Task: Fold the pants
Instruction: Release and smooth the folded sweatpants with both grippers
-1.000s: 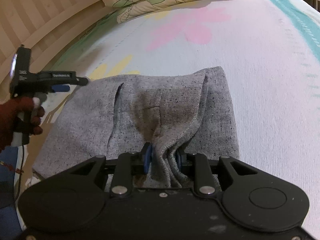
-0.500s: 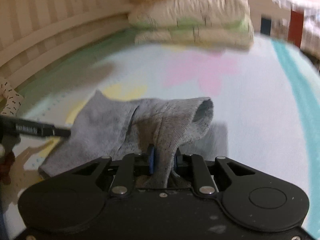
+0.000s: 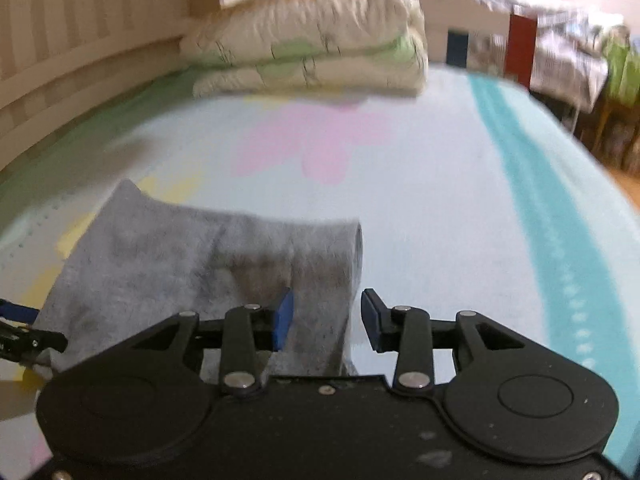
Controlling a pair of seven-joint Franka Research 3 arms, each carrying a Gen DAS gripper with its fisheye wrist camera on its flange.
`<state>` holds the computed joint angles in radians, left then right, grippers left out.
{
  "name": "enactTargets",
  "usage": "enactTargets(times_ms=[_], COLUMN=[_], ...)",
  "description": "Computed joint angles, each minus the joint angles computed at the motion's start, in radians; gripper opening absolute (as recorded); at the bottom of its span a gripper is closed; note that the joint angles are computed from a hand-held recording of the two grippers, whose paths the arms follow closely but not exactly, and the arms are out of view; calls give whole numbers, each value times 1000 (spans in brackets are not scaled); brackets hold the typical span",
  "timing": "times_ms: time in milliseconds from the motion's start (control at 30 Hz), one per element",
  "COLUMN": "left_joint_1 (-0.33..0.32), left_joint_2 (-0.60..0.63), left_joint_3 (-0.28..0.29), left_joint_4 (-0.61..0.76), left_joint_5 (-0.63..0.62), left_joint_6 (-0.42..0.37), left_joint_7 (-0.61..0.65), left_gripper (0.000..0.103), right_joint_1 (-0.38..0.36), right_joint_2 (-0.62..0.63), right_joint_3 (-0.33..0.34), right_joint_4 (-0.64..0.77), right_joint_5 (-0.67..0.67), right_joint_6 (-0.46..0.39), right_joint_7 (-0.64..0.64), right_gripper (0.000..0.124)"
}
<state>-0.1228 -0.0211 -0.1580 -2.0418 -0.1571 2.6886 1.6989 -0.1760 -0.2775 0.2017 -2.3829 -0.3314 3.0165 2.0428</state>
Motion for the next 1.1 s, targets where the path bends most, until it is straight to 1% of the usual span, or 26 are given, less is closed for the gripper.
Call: enactTargets(times_ms=[33,67,100,133,167,200,267,300,333,367,400,433,467,500,600,633,700,800,900,967,1033,1100], left_joint_1=[-1,-5,-12,-16,-18,-19,-18,-15,-13,-13,-13,-14,-16,-18,-27,-33,-45,-61,-71,-62,-51,-37], left_joint_2=[-10,-15,-14,-9,-3,2,5,2,-10,-29,-43,-54,-65,-78,-116,-128,-140,-132,-84,-39,16,76], left_joint_3=[-2,-2,-1,0,-1,-5,-7,-5,-3,-1,3,7,11,13,20,26,38,43,43,29,14,-1], left_joint_4=[-14,-22,-23,-18,-11,-11,-19,-23,-44,-65,-72,-79,-87,-97,-133,-143,-148,-127,-67,-21,35,100], left_joint_5=[-3,-27,-68,-96,-98,-81,-61,-67,-104,-125,-124,-125,-122,-112,-87,-100,-136,-157,-178,-152,-122,-95], left_joint_6=[34,60,66,51,26,7,-33,-66,-49,-39,-55,-63,-73,-81,-71,-67,-32,21,46,55,47,4], left_joint_7=[-5,6,33,56,62,53,37,17,24,32,35,43,49,54,60,62,64,55,60,35,-1,-52], left_gripper=[79,79,79,79,79,79,80,80,80,80,80,80,80,80,80,80,80,80,80,80,80,80], right_joint_1=[4,30,83,151,199,228,314,359,369,345,304,284,269,279,308,303,290,264,182,122,25,-70], right_joint_2=[-11,-14,-8,4,11,22,36,43,51,54,48,41,36,31,29,20,7,-36,-46,-24,11,54], right_joint_3=[4,-7,-43,-85,-114,-123,-176,-201,-196,-165,-123,-101,-86,-96,-133,-128,-118,-90,-23,19,90,160], right_joint_4=[-11,-21,-25,-25,-26,-25,-23,-20,-14,-18,-39,-55,-50,-53,-41,-48,-53,-93,-94,-58,-15,46], right_joint_5=[-6,13,61,126,179,218,330,393,416,391,348,329,324,344,421,422,415,396,340,286,177,39], right_joint_6=[24,45,55,56,49,40,16,-9,-55,-71,-45,-22,-46,-48,-60,-58,-58,-24,10,3,-5,-46], right_joint_7=[-2,-26,-76,-135,-184,-217,-326,-390,-424,-407,-367,-345,-321,-326,-358,-355,-355,-332,-266,-217,-110,22], right_gripper=[40,40,40,40,40,40,40,40,40,40,40,40,40,40,40,40,40,40,40,43,46,48])
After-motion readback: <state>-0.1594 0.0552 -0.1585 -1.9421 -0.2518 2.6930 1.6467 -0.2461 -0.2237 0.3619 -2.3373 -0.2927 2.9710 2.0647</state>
